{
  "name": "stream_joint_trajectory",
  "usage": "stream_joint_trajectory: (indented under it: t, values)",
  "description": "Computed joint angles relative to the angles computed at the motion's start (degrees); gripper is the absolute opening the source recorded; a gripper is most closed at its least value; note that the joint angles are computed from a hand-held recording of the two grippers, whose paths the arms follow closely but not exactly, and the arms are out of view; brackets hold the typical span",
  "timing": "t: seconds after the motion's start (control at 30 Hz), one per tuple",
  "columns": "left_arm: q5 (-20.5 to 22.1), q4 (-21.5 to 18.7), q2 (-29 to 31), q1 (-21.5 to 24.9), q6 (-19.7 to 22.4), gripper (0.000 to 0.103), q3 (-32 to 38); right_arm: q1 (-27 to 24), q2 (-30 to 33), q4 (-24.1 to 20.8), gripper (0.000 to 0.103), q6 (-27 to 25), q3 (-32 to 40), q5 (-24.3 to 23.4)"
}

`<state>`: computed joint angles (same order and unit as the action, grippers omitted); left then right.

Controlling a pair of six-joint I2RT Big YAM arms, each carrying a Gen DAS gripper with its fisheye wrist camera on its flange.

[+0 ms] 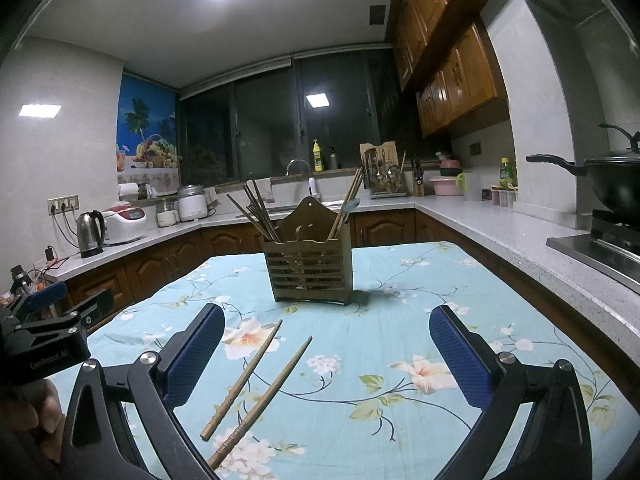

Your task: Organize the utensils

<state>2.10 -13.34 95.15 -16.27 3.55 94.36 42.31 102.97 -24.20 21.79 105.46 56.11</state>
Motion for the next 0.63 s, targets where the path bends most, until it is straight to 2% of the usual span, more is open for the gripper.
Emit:
stream_joint_trajectory:
  t: [0.27,0.63]
  values:
    - [0.18,-0.07,-0.12,-0.03,-0.10,0.103,-0.14,0.04,-0.01,0.00,0.103,0.23,-0.10,0.05]
    - [1.31,-1.27,0.49,-0.64,0.60,0.103,1.34,-0.43,0.03,-2.17,0.103,1.24,1.09,-1.23]
